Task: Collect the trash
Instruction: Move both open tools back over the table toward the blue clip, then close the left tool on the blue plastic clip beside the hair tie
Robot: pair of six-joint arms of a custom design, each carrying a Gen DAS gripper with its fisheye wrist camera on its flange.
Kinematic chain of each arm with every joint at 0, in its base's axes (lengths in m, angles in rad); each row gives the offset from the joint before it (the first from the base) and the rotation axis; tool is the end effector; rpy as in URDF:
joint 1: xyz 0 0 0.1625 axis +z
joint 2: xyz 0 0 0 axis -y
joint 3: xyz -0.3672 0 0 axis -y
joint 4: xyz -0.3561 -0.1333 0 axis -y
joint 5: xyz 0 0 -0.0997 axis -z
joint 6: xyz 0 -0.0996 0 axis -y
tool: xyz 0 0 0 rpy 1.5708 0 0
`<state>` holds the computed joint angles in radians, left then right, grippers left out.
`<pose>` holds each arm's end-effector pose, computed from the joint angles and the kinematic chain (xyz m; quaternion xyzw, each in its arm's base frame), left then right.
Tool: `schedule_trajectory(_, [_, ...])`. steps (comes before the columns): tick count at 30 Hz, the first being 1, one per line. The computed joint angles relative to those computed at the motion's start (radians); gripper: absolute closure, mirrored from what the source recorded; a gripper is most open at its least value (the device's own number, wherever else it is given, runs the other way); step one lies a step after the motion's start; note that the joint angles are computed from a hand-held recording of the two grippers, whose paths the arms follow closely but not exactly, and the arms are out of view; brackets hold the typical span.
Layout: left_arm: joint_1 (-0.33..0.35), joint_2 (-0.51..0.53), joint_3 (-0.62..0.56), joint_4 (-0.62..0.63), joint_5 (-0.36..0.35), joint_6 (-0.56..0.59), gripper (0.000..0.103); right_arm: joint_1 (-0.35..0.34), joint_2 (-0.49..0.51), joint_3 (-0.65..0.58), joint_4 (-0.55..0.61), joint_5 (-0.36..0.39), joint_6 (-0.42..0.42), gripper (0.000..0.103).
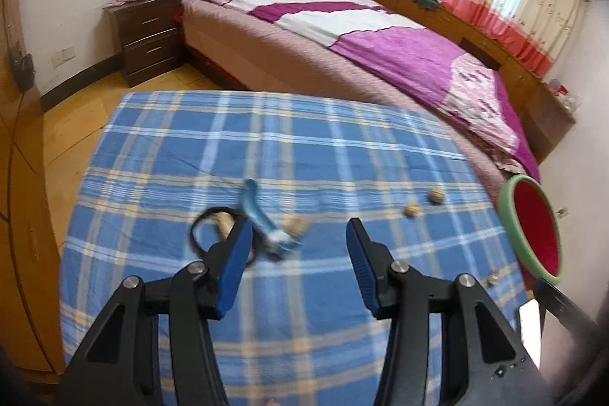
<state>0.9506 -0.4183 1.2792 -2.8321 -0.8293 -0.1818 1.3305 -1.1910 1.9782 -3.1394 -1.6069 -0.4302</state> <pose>-0.2367 -0.6765 0.0128 0.1283 0.9073 -0.3093 0.2546 0.0002 -0.5440 0.2508 0.0808 -0.9210 0.3541 0.1410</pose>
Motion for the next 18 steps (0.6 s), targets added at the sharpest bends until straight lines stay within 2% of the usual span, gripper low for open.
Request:
schedule_trajectory(7, [0.044,0.004,-0.018,0.037,0.067,-0.022,0.052,0.033,0.055,-0.05,0.029,-0.027,-0.01,0.071])
schedule_trajectory(12, [0.079,-0.01,-0.005,0.054,0.048,-0.061,0.052,0.062,0.097,-0.085,0.056,-0.044,-0.023,0.071])
schedule_trajectory(18, [0.091,-0.013,0.007,0.04,0.048,-0.048,0.052,0.1,0.154,-0.132,0.085,-0.056,-0.049,0.071])
